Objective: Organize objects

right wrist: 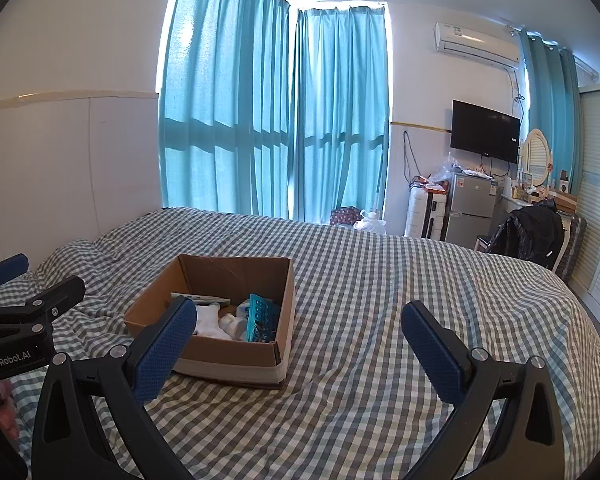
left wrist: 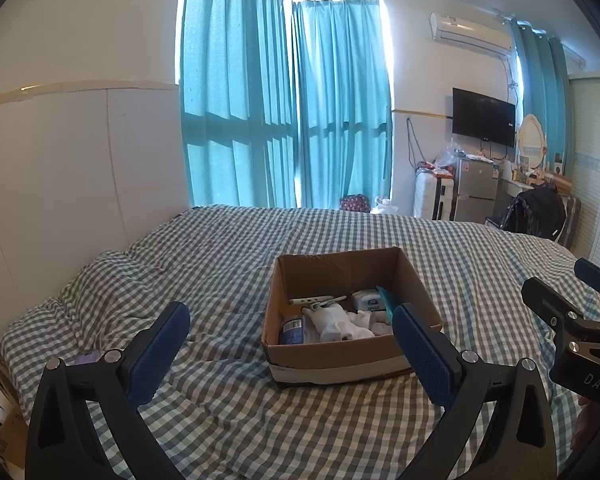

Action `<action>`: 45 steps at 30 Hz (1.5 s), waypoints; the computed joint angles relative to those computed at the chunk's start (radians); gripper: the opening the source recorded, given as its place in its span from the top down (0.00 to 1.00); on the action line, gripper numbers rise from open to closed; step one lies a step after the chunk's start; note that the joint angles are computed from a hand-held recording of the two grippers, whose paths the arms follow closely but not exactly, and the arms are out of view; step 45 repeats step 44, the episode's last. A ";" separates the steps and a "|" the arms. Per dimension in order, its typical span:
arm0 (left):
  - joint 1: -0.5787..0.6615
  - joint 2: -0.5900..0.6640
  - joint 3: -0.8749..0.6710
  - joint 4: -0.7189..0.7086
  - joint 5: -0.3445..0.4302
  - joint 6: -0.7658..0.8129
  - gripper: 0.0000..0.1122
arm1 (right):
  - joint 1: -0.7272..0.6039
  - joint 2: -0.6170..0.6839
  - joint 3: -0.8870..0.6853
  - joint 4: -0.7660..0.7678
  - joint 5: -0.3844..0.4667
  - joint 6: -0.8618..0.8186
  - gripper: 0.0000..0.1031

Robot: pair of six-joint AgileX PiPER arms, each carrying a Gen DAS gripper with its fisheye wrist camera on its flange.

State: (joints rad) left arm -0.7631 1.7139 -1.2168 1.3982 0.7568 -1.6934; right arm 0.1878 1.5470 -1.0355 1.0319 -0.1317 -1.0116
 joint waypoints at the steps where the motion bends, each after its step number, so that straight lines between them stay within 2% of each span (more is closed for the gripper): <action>1: 0.001 0.000 0.000 0.000 -0.001 0.002 0.08 | 0.001 0.000 0.000 0.006 -0.001 -0.005 0.00; 26: 0.004 0.008 -0.012 -0.019 0.000 0.031 0.08 | 0.016 0.009 -0.008 0.099 -0.011 -0.089 0.00; 32: 0.007 0.006 -0.005 -0.027 -0.005 0.030 0.08 | 0.016 0.008 -0.003 0.080 -0.011 -0.069 0.00; 41: 0.013 -0.003 0.011 -0.027 -0.022 0.025 0.08 | 0.024 0.017 -0.011 0.184 -0.013 -0.179 0.00; 45: 0.015 -0.005 0.016 -0.017 -0.021 0.015 0.08 | 0.019 0.018 -0.010 0.173 -0.010 -0.165 0.00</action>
